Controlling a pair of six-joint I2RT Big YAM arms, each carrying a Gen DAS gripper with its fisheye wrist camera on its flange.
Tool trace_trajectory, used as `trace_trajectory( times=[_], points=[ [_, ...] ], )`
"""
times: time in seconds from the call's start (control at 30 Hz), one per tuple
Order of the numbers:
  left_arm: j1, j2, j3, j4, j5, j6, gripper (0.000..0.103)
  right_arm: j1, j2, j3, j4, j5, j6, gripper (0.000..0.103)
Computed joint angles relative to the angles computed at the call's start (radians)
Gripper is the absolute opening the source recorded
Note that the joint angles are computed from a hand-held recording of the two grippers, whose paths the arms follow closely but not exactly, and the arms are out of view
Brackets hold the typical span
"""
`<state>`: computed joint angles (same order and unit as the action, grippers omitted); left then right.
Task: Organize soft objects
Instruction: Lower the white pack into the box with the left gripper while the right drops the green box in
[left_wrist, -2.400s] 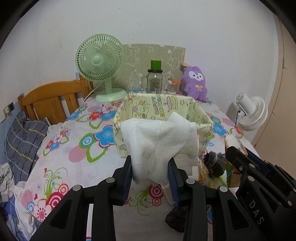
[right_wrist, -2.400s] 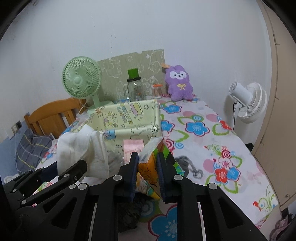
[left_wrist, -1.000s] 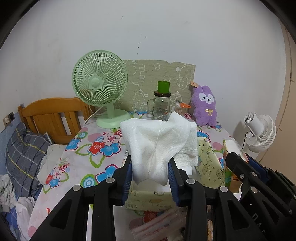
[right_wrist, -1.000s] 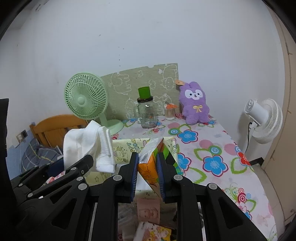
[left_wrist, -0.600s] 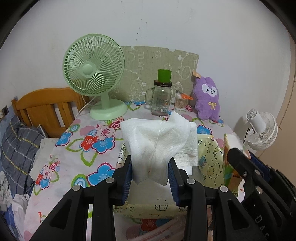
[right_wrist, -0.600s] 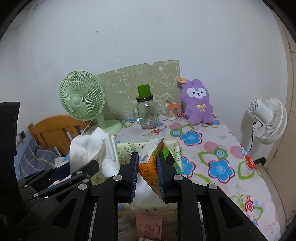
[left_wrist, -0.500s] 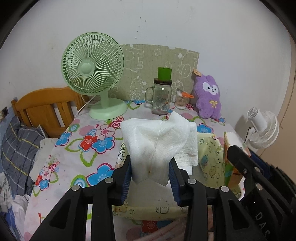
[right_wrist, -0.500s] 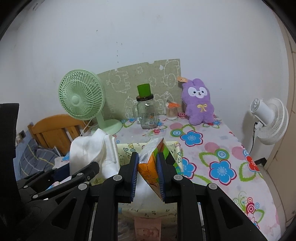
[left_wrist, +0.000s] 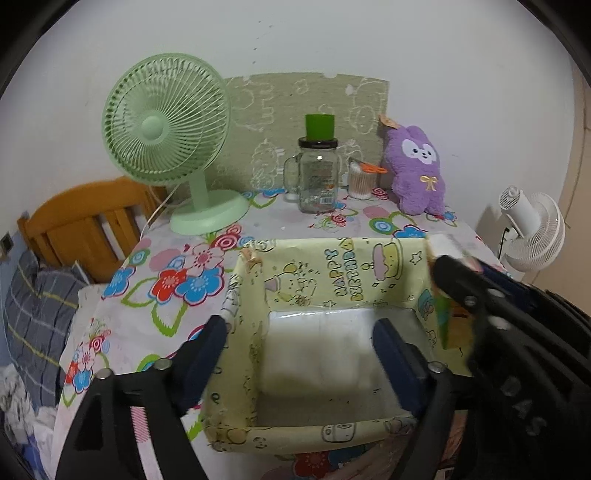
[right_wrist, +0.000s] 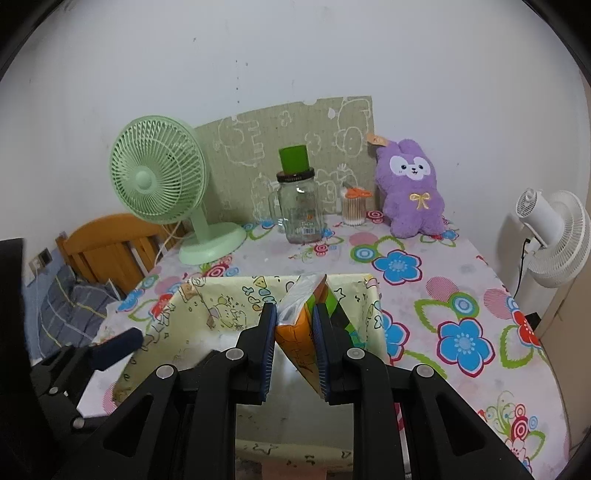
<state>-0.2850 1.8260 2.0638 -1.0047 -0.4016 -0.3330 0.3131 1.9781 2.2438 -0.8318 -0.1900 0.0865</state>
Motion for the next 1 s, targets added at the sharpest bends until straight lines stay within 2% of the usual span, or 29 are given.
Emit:
trace_trajectory(
  times=[0.2,0.3,0.6,0.7,0.73,0.77,0.8,0.83,0.87,0.93,1.0],
  points=[
    [0.006,0.021,0.022,-0.012,0.031,0.007,0.09,0.006,0.036,0.047,-0.029,-0.001,-0.01,0.023],
    [0.009,0.008,-0.007,0.037,0.051,0.017,0.098,0.008,0.044,0.057,-0.032,-0.003,-0.01,0.023],
    [0.009,0.02,0.005,0.031,0.046,0.008,0.099,0.011,0.078,0.114,-0.076,0.004,-0.005,0.023],
    [0.007,0.02,0.001,0.035,0.039,0.01,0.099,0.014,0.092,0.14,-0.102,0.024,-0.017,0.027],
    [0.007,0.019,0.0,0.037,0.038,0.012,0.099,0.015,0.099,0.154,-0.117,0.031,-0.023,0.034],
    [0.006,0.018,-0.002,0.037,0.041,0.012,0.099,0.017,0.106,0.17,-0.138,0.043,-0.026,0.048],
    [0.007,0.016,-0.003,0.035,0.044,0.011,0.099,0.018,0.11,0.182,-0.157,0.052,-0.027,0.056],
    [0.007,0.015,-0.004,0.035,0.046,0.009,0.099,0.017,0.103,0.17,-0.15,0.051,-0.025,0.071],
    [0.008,0.012,-0.007,0.036,0.05,0.007,0.099,0.017,0.087,0.142,-0.127,0.052,-0.021,0.078],
    [0.008,0.003,-0.015,0.04,0.053,0.002,0.099,0.019,0.053,0.088,-0.081,0.066,-0.018,0.081],
    [0.006,-0.008,-0.025,0.049,0.047,0.002,0.1,0.021,0.046,0.086,-0.083,0.076,-0.031,0.085]
  ],
)
